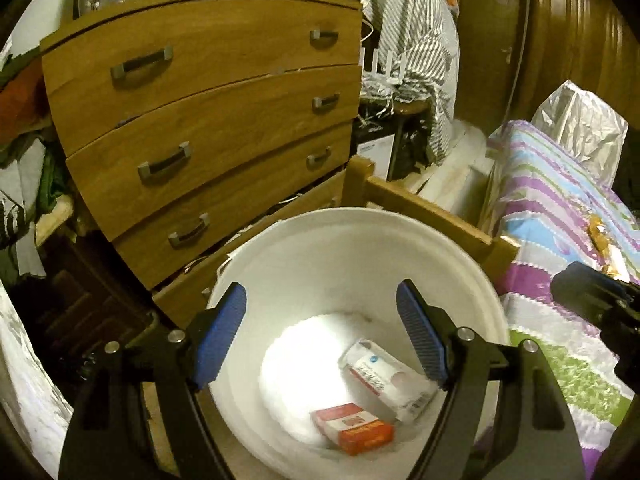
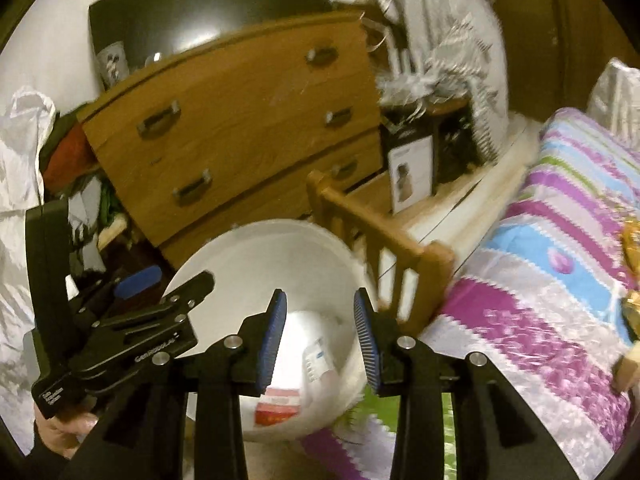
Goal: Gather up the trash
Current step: 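Move both tools back toward the trash on the bed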
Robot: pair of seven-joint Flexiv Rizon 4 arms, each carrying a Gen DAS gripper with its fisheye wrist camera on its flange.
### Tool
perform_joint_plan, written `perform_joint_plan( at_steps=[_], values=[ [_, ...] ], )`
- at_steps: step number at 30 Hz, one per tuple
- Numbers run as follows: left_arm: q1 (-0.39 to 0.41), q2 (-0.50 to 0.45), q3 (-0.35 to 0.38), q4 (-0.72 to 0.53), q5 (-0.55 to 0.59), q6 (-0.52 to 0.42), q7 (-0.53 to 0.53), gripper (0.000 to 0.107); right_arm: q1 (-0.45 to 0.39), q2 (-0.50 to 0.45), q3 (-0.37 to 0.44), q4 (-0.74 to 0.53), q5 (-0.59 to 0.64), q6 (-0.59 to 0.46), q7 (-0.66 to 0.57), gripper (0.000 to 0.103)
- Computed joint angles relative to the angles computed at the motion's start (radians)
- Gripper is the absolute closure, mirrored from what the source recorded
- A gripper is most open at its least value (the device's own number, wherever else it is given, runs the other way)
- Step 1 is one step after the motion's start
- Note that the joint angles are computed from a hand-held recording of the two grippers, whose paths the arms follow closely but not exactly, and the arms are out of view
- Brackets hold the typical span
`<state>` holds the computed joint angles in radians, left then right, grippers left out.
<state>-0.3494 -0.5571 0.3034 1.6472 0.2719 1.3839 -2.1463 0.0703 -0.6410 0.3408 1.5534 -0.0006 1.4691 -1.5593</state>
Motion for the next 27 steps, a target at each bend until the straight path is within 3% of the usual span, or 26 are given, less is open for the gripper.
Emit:
perform_joint_plan(
  at_steps=[5, 9, 11, 13, 20, 22, 25, 27],
  values=[
    [-0.094, 0.012, 0.052, -0.007, 0.056, 0.034, -0.085, 0.028, 0.158, 0.098, -0.288, 0.222, -0.019, 0.311, 0.094, 0.066],
    [-0.160, 0.013, 0.076, -0.026, 0.106, 0.048, -0.122, 0.026, 0.293, 0.152, -0.513, 0.382, 0.060, 0.507, 0.100, 0.066],
    [-0.176, 0.012, 0.064, -0.039, 0.119, 0.051, -0.121, 0.025, 0.349, 0.169, -0.602, 0.448, 0.134, 0.588, 0.044, 0.066],
    [-0.192, 0.007, 0.049, -0.052, 0.129, 0.058, -0.113, 0.023, 0.345, 0.184, -0.619, 0.495, 0.187, 0.630, -0.005, 0.066],
    [-0.195, -0.050, -0.069, -0.107, 0.078, 0.023, -0.005, 0.021, 0.130, 0.232, -0.546, 0.622, 0.211, 0.650, -0.041, 0.064],
    [-0.189, -0.067, -0.106, -0.115, 0.050, 0.009, 0.036, 0.021, 0.018, 0.243, -0.501, 0.664, 0.167, 0.651, -0.015, 0.063],
    [-0.186, -0.093, -0.149, -0.121, 0.009, -0.011, 0.091, 0.021, -0.154, 0.245, -0.428, 0.721, 0.064, 0.662, 0.046, 0.049],
    [-0.184, -0.107, -0.175, -0.117, -0.017, -0.017, 0.126, 0.020, -0.267, 0.241, -0.388, 0.759, -0.023, 0.665, 0.091, 0.035]
  ],
)
